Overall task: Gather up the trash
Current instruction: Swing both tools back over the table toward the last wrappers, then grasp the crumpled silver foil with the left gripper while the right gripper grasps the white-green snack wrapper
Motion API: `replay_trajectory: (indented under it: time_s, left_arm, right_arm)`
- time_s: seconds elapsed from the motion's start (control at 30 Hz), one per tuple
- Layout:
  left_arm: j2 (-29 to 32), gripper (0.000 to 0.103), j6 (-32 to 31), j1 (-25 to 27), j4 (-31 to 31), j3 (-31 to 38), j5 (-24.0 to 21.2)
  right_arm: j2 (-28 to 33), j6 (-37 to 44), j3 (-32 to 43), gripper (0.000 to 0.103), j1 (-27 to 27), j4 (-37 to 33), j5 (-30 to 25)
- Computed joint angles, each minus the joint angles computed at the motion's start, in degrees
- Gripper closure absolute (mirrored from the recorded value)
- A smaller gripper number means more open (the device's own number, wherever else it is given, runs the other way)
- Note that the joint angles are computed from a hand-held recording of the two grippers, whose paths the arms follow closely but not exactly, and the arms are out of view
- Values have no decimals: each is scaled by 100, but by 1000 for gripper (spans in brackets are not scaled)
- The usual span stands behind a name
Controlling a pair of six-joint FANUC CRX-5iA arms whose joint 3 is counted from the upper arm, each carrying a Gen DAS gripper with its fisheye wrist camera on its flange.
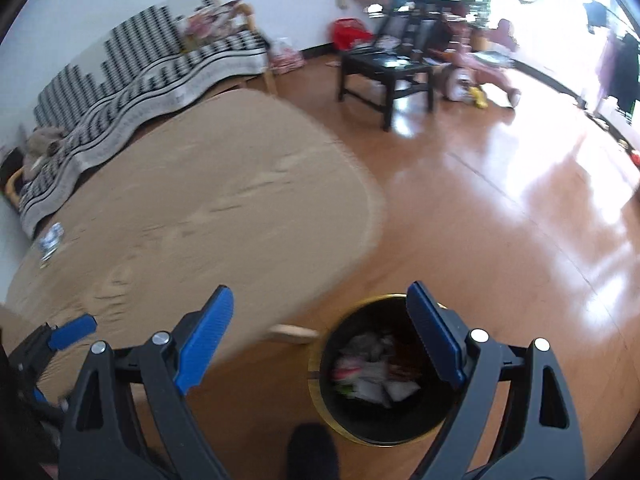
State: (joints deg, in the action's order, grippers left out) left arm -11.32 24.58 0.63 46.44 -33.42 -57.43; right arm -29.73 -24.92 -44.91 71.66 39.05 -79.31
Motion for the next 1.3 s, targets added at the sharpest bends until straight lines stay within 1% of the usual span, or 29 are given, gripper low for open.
replay_trajectory:
  time_s: [0.13, 0.2, 0.23, 0.27, 0.3, 0.4, 0.47, 0.6, 0.67, 0.77, 0.83, 0.93, 1.0, 1.1, 1.17, 1.2, 1.23, 1.3]
  left_arm:
    - [-2, 14, -24, 942, -163, 165, 48]
    - [79, 14, 61, 1534, -276, 321, 36]
    - [116, 14, 71, 1695, -289, 371, 20]
    - [174, 14, 67, 1993, -321, 432, 37]
    - [222, 14, 103, 2176, -372, 503, 75]
    - [420, 14, 136, 2787, -448, 712, 137]
    - [579, 14, 104, 3118, -466, 870, 150]
    - [849, 13, 31, 3496, -531, 1065, 358]
    - [952, 13, -129, 3665, -537, 1056, 497]
    - [1215, 13, -197, 3811, -663, 1216, 570]
    - [1310, 13, -263, 3899, -692, 1239, 628]
    - [1574, 13, 83, 3903, -850, 1477, 616]
    - [1733, 13, 232, 3862, -916, 1623, 537]
    - [1874, 13, 345, 3750, -1038, 1746, 611]
    - [2004, 13, 430, 3687, -1116, 1867, 593]
    - [2040, 12, 423, 3650, -1127, 1892, 652]
    - [2026, 12, 409, 3625, -1129, 1864, 721]
    - [2095, 12, 475, 3585, -1158, 1947, 718]
  right_arm:
    - [1053, 711, 678, 18, -552, 278, 978]
    - [1530, 952, 1014, 18, -688, 434, 1339]
    - [1834, 1110, 1245, 18, -762, 466, 1590]
    - [2132, 1333, 1508, 18, -830, 413, 1817]
    - [2434, 1569, 1786, 18, -882, 366, 2014]
    - [3228, 2110, 2518, 18, -923, 285, 2397]
    - [3712, 2484, 3038, 18, -948, 166, 2542]
    - [4649, 3097, 4121, 18, -925, -23, 2562]
    - [4948, 3284, 4467, 18, -928, -89, 2551]
    - [5489, 3545, 5160, 18, -1025, -280, 2469]
    - [5749, 3625, 5494, 18, -1094, -372, 2411]
    - [6234, 3878, 6164, 17, -1211, -475, 2262]
    - [6543, 4011, 6620, 16, -1305, -506, 2168]
    - [6971, 4161, 7296, 14, -1440, -584, 2081]
    - [7448, 4389, 8049, 13, -1515, -616, 1827]
    - [7760, 4566, 8562, 13, -1561, -660, 1661]
    - [7959, 4681, 8905, 13, -1594, -717, 1560]
    - [8574, 5092, 10034, 13, -1685, -965, 1174]
